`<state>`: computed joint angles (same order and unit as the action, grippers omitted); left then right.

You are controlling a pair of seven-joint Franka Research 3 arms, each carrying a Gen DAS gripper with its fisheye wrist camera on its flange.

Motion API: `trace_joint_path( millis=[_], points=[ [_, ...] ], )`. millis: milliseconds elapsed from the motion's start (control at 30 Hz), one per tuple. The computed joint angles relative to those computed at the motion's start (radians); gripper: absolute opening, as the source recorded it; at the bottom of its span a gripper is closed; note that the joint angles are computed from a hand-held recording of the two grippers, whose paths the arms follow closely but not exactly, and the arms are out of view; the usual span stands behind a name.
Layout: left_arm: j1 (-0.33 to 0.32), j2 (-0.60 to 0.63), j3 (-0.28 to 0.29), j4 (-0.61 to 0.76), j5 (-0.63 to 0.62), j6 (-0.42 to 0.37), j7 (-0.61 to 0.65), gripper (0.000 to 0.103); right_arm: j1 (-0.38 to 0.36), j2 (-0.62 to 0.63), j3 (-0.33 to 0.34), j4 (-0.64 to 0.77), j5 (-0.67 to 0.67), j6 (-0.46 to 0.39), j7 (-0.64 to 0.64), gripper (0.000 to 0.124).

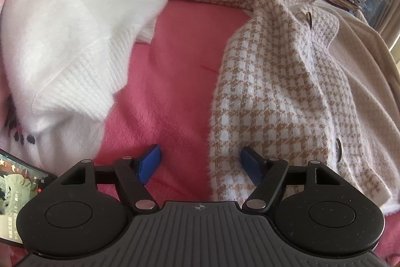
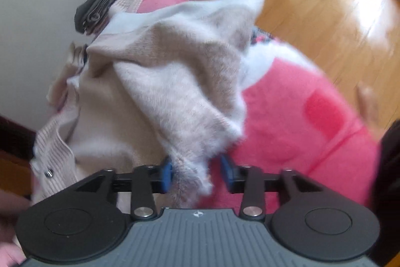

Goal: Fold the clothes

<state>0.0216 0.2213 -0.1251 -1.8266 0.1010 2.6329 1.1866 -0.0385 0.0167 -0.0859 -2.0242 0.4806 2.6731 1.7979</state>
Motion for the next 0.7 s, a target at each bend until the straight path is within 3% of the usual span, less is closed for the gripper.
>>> trace_joint_path(
  millis=[133, 200, 300, 433, 533, 700],
  points=[
    [-0.019, -0.007, 0.013, -0.010, 0.055, 0.007, -0.057, 0.072, 0.005, -0.073, 0.008, -0.024, -0.238, -0.003, -0.108, 0.055],
    [-0.026, -0.019, 0.018, -0.021, 0.078, 0.001, -0.091, 0.072, 0.014, -0.084, 0.019, -0.013, -0.312, 0.014, -0.184, 0.078],
    [-0.032, -0.051, 0.019, -0.054, 0.104, -0.001, -0.136, 0.072, 0.045, -0.079, 0.029, 0.013, -0.292, 0.062, -0.336, 0.103],
    [-0.044, -0.098, 0.022, -0.115, 0.164, 0.016, -0.209, 0.072, 0.086, -0.053, 0.042, 0.053, -0.185, 0.109, -0.500, 0.103],
    [-0.045, -0.120, 0.020, -0.142, 0.196, 0.024, -0.232, 0.072, 0.095, -0.026, 0.051, 0.088, -0.230, 0.114, -0.444, 0.103],
    [-0.042, -0.133, 0.019, -0.151, 0.222, 0.028, -0.237, 0.073, 0.108, 0.002, 0.056, 0.103, -0.215, 0.199, -0.436, 0.103]
  ],
)
